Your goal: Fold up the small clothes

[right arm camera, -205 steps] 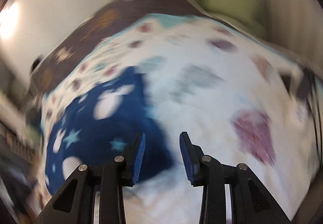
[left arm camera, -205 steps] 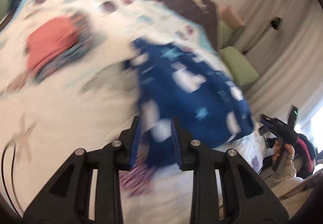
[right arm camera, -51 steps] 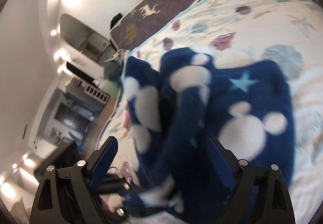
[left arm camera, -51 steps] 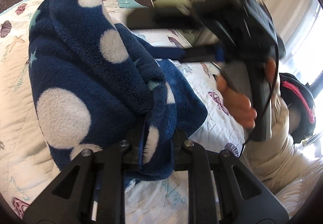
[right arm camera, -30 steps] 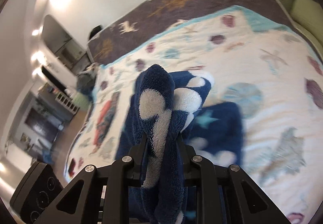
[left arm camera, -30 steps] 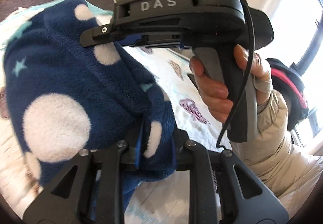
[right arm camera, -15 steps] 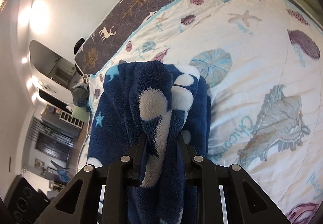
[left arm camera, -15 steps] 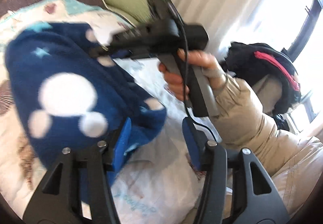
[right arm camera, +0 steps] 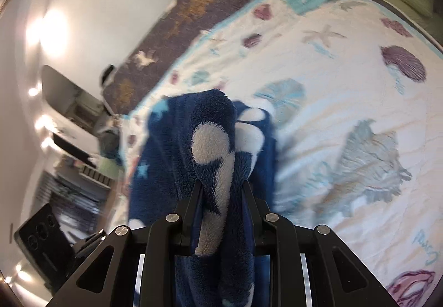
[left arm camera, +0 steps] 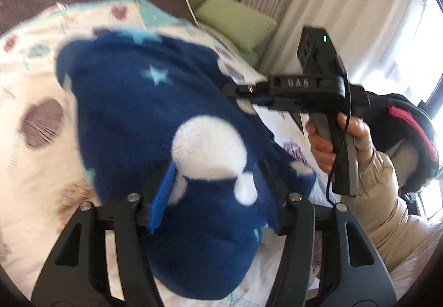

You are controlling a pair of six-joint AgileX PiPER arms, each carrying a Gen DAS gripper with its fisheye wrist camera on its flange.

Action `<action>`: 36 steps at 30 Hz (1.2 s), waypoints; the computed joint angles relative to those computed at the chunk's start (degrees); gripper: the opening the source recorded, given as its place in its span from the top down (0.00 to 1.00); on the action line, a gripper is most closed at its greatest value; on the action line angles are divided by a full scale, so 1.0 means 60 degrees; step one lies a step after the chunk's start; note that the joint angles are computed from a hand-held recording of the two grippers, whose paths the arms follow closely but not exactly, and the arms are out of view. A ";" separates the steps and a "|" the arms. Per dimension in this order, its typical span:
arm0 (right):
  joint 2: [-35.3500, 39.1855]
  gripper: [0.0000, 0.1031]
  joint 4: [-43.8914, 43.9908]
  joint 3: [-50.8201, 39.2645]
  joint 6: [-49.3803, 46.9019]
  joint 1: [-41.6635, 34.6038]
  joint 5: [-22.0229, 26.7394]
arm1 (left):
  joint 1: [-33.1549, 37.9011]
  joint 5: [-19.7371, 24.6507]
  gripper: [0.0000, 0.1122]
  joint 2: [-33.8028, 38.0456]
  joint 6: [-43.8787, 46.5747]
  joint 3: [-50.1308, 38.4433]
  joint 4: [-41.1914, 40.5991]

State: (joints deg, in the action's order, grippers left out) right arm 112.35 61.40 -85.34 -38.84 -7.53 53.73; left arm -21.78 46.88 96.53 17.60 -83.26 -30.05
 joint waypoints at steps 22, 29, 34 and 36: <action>-0.3937 0.81 0.1339 0.6482 -0.3250 -0.0821 -0.1139 | 0.0418 0.0190 0.41 0.0143 0.0744 0.0048 -0.1011; -0.2689 0.75 0.2122 0.6829 -0.3800 -0.2301 0.0640 | 0.0483 -0.0400 0.41 -0.0424 0.0145 0.0397 -0.0292; -0.4001 0.47 0.1378 0.6554 -0.2466 -0.2270 -0.0016 | 0.0247 -0.0573 0.41 -0.0661 -0.0309 0.0253 0.0592; -0.5055 0.47 0.1734 0.6774 -0.2539 -0.2224 -0.0738 | 0.0255 -0.0728 0.41 -0.0758 -0.0087 0.0188 0.0470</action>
State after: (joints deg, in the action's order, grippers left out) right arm 82.03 71.80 -44.69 -54.07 -20.87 49.30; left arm -20.25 42.52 91.99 17.08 -82.13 -27.24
